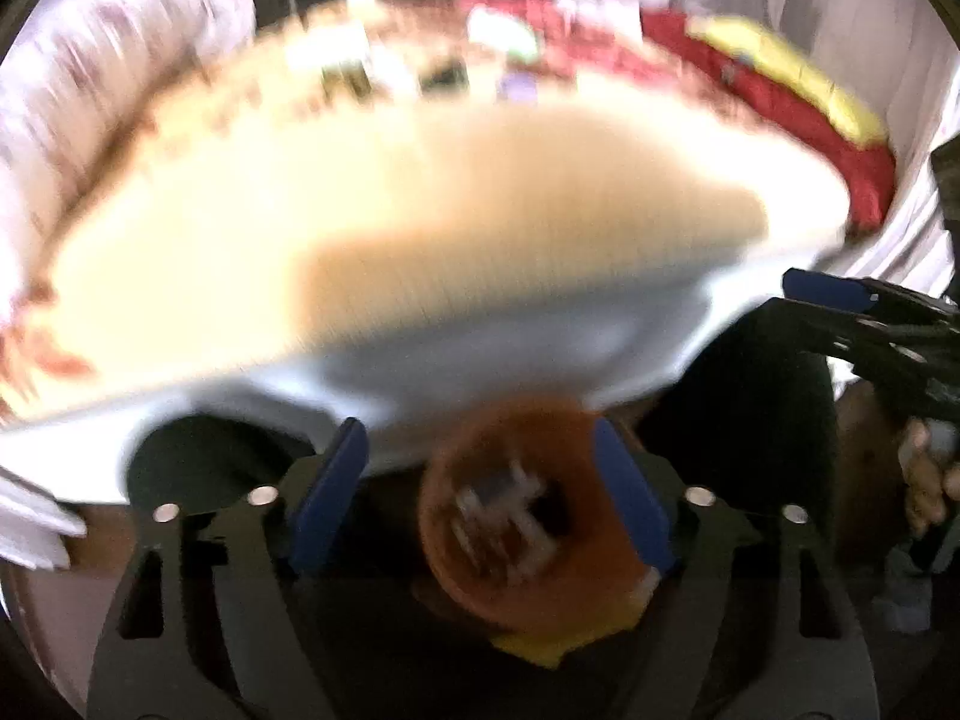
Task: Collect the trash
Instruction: 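Grasp the lavender square box with the right gripper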
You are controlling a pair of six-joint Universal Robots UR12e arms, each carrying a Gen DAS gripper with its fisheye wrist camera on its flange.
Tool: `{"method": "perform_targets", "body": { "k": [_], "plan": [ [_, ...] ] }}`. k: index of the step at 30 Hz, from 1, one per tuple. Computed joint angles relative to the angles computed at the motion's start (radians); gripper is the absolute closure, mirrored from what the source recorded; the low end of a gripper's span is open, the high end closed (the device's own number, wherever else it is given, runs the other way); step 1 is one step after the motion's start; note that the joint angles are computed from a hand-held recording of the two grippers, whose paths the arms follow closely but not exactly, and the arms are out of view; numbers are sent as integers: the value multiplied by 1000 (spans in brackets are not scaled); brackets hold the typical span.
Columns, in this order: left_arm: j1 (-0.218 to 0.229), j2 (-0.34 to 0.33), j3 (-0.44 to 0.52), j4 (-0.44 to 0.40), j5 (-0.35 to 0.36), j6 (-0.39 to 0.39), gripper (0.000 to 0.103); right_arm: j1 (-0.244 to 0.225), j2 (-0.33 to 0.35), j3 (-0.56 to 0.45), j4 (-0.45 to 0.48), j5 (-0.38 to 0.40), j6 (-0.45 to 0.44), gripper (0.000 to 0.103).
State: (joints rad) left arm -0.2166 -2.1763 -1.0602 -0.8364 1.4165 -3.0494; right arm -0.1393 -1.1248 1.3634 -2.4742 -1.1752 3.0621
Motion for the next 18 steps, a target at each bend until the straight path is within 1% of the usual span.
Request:
{"method": "perform_targets", "body": {
  "k": [1, 2, 3, 4, 5, 7, 9, 10, 11, 12, 13, 15, 16, 17, 18],
  "plan": [
    [3, 1, 4, 27, 2, -6, 20, 0, 14, -29, -3, -6, -2, 30],
    [6, -2, 11, 62, 8, -18, 16, 2, 30, -61, -1, -10, -4, 27],
    [8, -10, 25, 89, 20, -32, 14, 5, 47, -90, -4, -16, -4, 26],
    [8, -19, 40, 98, 33, -43, 14, 8, 68, -127, -9, -27, -2, 26],
    [8, -32, 61, 99, 46, -58, 14, 10, 91, -164, -5, -33, -2, 26],
    [14, -60, 109, 87, 45, -90, 14, 16, 132, -233, 11, -43, 1, 26],
    [19, -87, 149, 77, 45, -130, 14, 27, 190, -329, 22, -82, 5, 26],
    [22, -95, 161, 72, 41, -142, 14, 30, 208, -356, 21, -99, 1, 26],
    [27, -99, 165, 70, 36, -150, 14, 38, 243, -413, 36, -135, -9, 26],
    [30, -103, 171, 64, 32, -155, 14, 42, 264, -447, 48, -153, -18, 26],
    [32, -110, 179, 56, 30, -164, 14, 47, 288, -488, 69, -165, -25, 27],
    [35, -117, 185, 42, 29, -172, 14, 54, 351, -600, 138, -169, -32, 29],
    [37, -120, 187, 36, 26, -175, 14, 57, 373, -636, 165, -169, -33, 34],
    [38, -123, 187, 36, 24, -175, 14, 61, 408, -699, 211, -172, -34, 40],
    [39, -124, 186, 38, 24, -174, 14, 63, 425, -728, 233, -177, -34, 41]
  ]
}}
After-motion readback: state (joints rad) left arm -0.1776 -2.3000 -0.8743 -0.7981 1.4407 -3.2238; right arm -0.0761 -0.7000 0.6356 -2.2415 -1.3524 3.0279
